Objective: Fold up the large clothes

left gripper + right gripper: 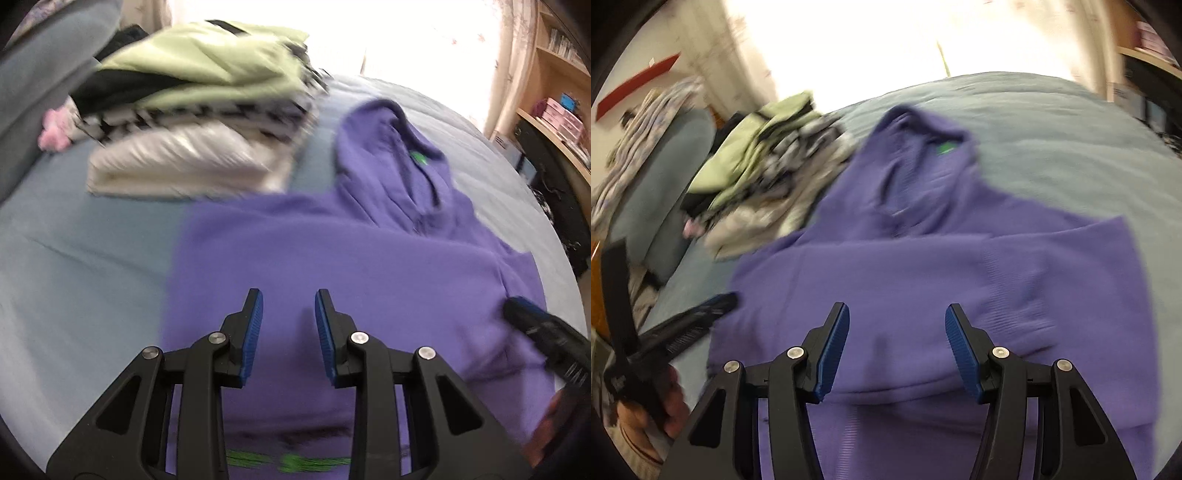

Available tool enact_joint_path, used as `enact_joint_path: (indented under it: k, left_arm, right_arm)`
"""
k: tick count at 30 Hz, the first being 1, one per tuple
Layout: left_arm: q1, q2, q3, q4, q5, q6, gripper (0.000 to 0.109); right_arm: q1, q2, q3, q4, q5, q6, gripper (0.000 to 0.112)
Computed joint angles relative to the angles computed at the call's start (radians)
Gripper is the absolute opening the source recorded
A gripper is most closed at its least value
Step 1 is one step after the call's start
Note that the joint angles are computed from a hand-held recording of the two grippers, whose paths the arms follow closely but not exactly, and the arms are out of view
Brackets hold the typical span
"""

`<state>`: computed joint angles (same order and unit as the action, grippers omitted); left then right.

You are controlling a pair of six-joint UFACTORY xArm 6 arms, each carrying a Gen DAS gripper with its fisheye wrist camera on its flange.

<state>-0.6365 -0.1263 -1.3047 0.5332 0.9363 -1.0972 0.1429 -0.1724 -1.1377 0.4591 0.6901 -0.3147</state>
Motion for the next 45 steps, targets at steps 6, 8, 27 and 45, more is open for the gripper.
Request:
enact_joint_path:
  k: [6, 8, 27, 45]
  left_arm:
    - [-0.02, 0.013, 0.067, 0.034, -0.023, 0.006, 0.035]
    - [0.012, -0.033, 0.123, -0.004, -0.079, 0.012, 0.035]
    - [-0.011, -0.247, 0.237, -0.075, 0.011, 0.029, 0.04]
    - [-0.337, -0.451, 0.167, 0.127, 0.403, -0.155, 0.05]
  right_arm:
    - [-0.017, 0.002, 0.079, -0.116, -0.058, 0.047, 0.05]
    - [-0.089, -0.008, 0.077, 0.023, -0.008, -0.026, 0.034]
    - [-0.379, -0.2, 0.127, 0.191, 0.237, -0.084, 0.047]
    - [-0.622, -0.543, 0.118, 0.263, 0.62, -0.167, 0.055]
